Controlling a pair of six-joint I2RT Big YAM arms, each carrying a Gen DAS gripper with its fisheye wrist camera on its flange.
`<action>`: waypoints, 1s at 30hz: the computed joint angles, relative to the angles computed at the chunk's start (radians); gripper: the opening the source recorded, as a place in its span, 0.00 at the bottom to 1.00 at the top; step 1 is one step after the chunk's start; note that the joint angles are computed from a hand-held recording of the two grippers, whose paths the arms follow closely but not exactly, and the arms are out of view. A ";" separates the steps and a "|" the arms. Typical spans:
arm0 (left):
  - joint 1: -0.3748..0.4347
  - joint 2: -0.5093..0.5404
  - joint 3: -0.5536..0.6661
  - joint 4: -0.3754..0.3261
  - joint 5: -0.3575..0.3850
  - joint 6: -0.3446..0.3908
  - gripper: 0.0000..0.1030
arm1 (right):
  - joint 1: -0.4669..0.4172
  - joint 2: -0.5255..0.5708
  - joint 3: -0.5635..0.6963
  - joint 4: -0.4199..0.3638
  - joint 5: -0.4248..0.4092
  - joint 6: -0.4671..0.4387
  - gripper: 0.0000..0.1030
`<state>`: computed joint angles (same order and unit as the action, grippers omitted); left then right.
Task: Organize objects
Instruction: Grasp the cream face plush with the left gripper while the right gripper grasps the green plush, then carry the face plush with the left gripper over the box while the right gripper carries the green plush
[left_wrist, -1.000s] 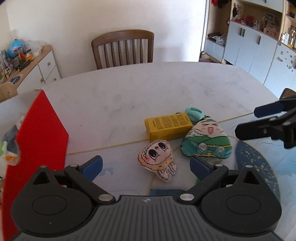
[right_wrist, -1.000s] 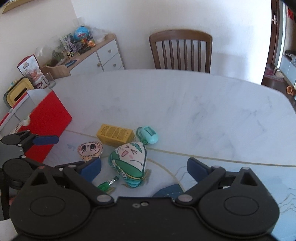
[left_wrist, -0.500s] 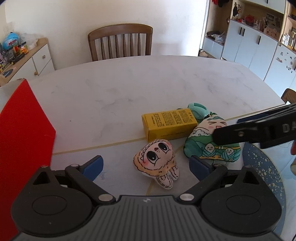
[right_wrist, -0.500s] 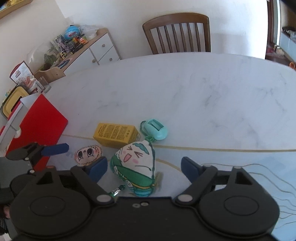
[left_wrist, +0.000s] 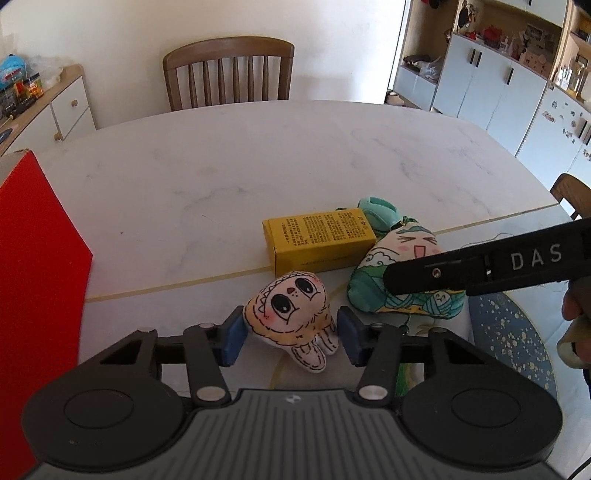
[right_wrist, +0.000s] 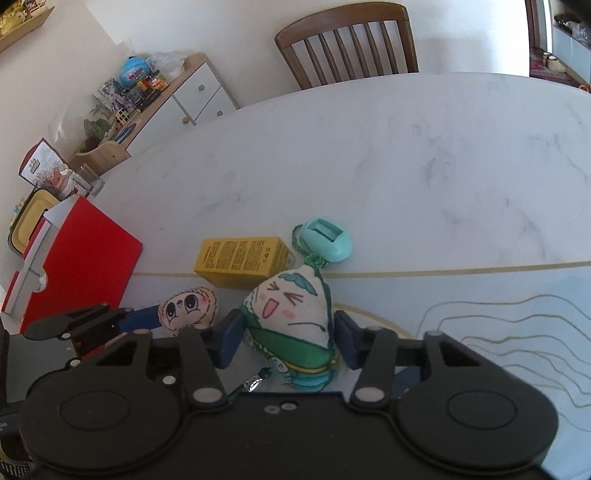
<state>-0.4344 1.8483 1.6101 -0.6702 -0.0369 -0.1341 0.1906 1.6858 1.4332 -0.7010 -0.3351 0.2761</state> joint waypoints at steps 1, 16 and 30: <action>-0.001 -0.002 -0.001 0.001 0.000 0.002 0.49 | 0.000 -0.003 -0.003 0.004 0.002 0.002 0.45; -0.007 -0.074 -0.037 0.001 0.007 -0.025 0.46 | -0.008 -0.121 -0.092 0.052 -0.024 0.017 0.39; -0.025 -0.217 -0.123 -0.039 0.005 -0.072 0.45 | 0.001 -0.281 -0.170 -0.013 0.005 -0.037 0.39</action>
<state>-0.4593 1.6312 1.4868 -0.7092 -0.0315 -0.2063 0.1915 1.4050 1.2632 -0.7135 -0.3303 0.2386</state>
